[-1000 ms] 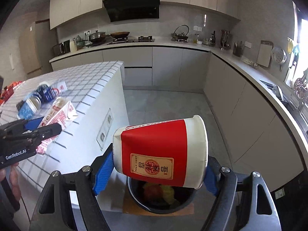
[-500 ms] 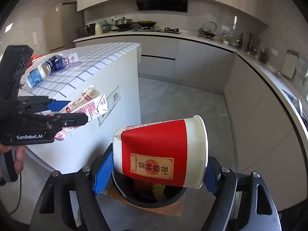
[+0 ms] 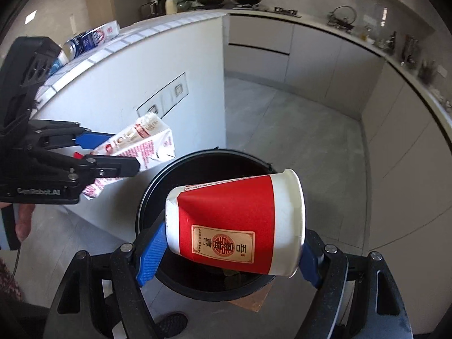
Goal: Collect trash
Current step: 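Open both tools to drop the cup and carton into the bucket, then move both tools back toward the cups and can on the island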
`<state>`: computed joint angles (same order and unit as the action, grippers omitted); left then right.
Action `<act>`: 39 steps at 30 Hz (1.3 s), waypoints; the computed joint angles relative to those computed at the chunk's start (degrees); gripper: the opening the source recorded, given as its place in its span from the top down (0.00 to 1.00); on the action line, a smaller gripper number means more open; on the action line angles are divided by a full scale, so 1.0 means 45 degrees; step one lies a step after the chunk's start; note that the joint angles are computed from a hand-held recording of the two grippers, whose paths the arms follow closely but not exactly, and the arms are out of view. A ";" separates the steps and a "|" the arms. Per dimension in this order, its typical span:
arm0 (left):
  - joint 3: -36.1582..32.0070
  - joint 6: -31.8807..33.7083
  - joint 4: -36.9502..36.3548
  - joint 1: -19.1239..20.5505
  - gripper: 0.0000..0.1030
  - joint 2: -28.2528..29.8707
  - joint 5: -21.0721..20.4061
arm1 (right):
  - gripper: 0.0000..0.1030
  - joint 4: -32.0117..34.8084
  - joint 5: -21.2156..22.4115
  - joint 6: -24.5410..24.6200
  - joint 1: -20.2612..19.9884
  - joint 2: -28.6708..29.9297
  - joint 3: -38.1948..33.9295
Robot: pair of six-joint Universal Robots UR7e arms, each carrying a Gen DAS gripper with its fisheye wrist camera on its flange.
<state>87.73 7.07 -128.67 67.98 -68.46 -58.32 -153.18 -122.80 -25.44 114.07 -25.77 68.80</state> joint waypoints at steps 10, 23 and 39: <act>-0.0171 -0.0487 -0.0165 0.0181 0.15 0.0357 0.1366 | 0.00 -0.0984 -0.0730 -0.2402 -0.0538 0.0384 0.0334; 0.1070 -0.1051 -0.0889 -0.0478 0.15 -0.0320 0.1957 | 0.00 -0.1672 -0.1333 -0.1427 -0.0276 0.0780 -0.0127; 0.1546 -0.0454 -0.1716 -0.0744 0.15 -0.1084 0.2010 | 0.00 -0.2269 -0.2233 -0.0408 0.0659 0.0773 -0.0095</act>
